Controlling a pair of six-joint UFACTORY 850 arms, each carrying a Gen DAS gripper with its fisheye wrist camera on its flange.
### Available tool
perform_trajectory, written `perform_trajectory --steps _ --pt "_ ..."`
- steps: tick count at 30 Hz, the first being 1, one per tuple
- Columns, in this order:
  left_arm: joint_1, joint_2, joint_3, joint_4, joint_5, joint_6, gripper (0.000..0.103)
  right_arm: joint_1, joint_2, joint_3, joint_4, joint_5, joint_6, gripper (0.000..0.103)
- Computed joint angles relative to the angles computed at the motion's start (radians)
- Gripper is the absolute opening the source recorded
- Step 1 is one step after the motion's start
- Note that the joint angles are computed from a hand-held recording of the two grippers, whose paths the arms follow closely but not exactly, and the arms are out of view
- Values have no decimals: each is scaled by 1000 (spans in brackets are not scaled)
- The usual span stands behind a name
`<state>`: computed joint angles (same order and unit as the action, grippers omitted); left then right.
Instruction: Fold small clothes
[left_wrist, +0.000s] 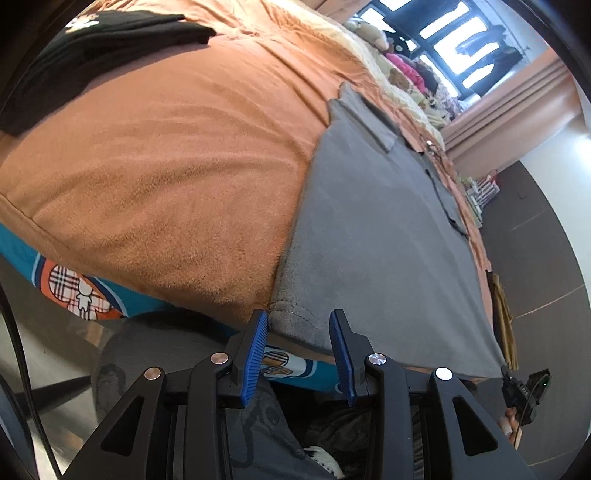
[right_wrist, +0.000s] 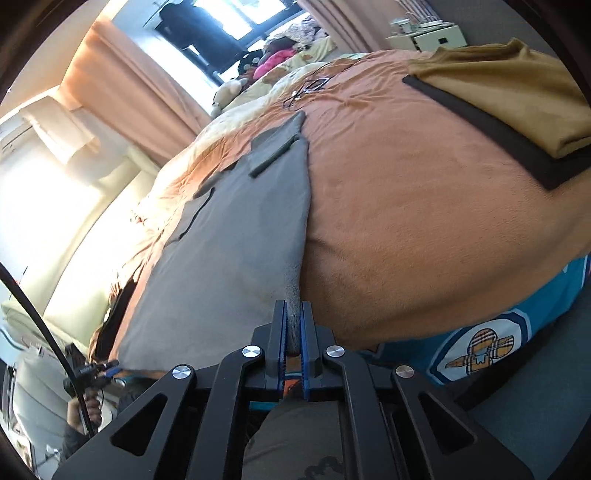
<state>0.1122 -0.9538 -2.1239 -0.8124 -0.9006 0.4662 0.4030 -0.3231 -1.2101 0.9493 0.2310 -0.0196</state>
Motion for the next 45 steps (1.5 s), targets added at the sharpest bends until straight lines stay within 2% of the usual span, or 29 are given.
perform_trajectory --steps 10,16,19,21,24,28,29,30,31,32,34,40,45 --pt "0 -40 -35 1 -24 -47 38 10 -18 -40 220 -11 -216 3" --pt "8 -33 -11 -88 -40 18 38 2 -29 -62 337 -27 -333 3" --pt "21 -7 31 -193 -36 122 37 3 -36 -87 504 -27 -518 3" --pt "28 2 46 -254 -45 181 38 3 -39 -96 559 -25 -582 3" --pt "20 -14 15 -210 -29 146 38 5 -41 -103 592 -19 -613 3" --pt "20 -59 -47 -194 -40 63 36 3 -38 -101 587 -12 -603 3" --pt "21 -61 -48 -200 -37 54 32 2 -37 -98 575 -10 -587 3" --pt "19 -61 -53 -179 -29 34 18 3 -33 -95 564 -1 -562 3" --pt "18 -65 -63 -156 -26 19 10 -1 -31 -91 547 -7 -537 3" --pt "18 -67 -69 -136 -24 5 7 -3 -28 -89 550 -14 -526 3" --pt "20 -61 -63 -138 -15 6 7 -2 -22 -91 598 -14 -563 2" --pt "35 -24 -35 -170 10 58 5 10 30 -46 320 7 -285 2" --pt "52 22 3 -255 -11 138 5 27 77 3 196 39 -181 2"
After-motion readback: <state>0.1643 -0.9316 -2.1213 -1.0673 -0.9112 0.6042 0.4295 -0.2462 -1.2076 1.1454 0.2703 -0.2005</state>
